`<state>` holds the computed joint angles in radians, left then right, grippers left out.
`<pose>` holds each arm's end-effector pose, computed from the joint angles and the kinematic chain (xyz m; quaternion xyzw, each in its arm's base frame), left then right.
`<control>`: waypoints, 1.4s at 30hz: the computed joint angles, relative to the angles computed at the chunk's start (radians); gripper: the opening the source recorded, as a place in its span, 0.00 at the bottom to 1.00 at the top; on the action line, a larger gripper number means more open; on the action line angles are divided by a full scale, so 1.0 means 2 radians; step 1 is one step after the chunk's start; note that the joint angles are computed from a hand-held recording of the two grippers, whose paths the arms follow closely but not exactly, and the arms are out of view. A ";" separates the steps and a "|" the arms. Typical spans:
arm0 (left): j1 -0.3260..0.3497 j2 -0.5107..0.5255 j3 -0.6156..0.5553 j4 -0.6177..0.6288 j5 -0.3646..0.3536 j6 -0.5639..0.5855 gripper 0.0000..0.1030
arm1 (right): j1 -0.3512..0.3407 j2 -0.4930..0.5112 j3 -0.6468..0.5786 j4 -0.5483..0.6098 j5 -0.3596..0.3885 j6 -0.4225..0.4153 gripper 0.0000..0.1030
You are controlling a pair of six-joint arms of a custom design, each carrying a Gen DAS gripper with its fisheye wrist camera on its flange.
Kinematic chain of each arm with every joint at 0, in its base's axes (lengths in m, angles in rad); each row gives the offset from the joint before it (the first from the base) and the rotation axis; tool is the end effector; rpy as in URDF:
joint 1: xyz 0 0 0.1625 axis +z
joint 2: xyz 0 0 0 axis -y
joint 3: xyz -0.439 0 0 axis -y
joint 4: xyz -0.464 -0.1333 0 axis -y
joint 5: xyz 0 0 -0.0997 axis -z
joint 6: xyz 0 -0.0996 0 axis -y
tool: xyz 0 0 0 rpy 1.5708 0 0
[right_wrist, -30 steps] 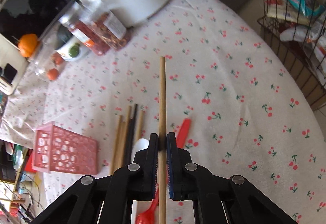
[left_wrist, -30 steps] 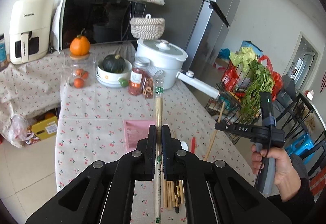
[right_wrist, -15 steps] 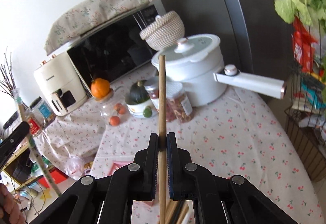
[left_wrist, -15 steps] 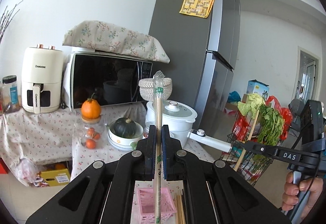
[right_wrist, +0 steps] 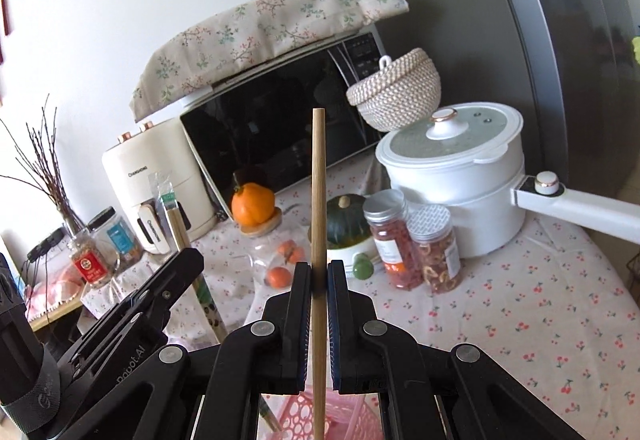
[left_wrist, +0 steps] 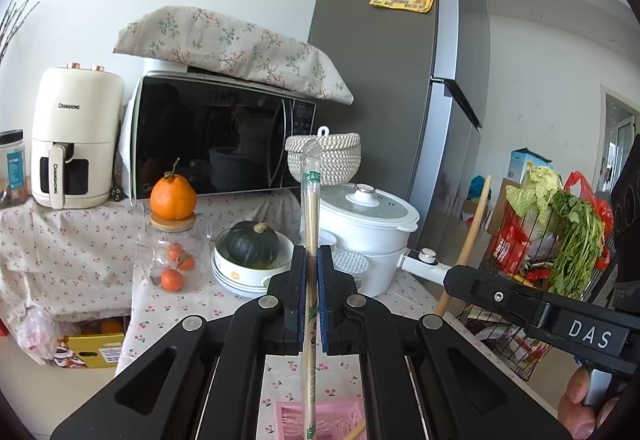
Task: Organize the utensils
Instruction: 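Lower both held chopsticks into the pink basket and open both grippers, then grasp the white plastic spoon by its handle with the right gripper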
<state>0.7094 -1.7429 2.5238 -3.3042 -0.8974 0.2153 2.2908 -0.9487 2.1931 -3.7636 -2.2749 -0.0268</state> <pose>-0.1577 -0.3929 0.3045 0.3000 0.7978 -0.5035 0.1411 0.3975 -0.3489 0.1165 0.1580 -0.8350 0.5073 0.1429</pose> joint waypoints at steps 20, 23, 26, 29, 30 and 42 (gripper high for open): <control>0.026 -0.061 -0.010 0.196 -0.002 -0.113 0.58 | -0.038 -0.021 0.020 0.082 0.033 0.045 0.33; 0.015 -0.093 -0.011 0.260 0.007 -0.160 0.69 | -0.033 -0.041 0.034 0.091 0.027 0.056 0.38; -0.002 -0.127 -0.009 0.329 0.018 -0.205 0.82 | -0.028 -0.063 0.049 0.112 0.009 0.073 0.51; -0.019 -0.156 -0.009 0.412 0.026 -0.248 0.87 | -0.025 -0.082 0.062 0.152 -0.013 0.097 0.61; -0.024 -0.164 -0.010 0.439 0.026 -0.262 0.88 | -0.026 -0.089 0.067 0.168 -0.018 0.106 0.63; -0.047 -0.207 -0.003 0.625 -0.006 -0.325 0.95 | -0.046 -0.128 0.100 0.320 -0.046 0.206 0.77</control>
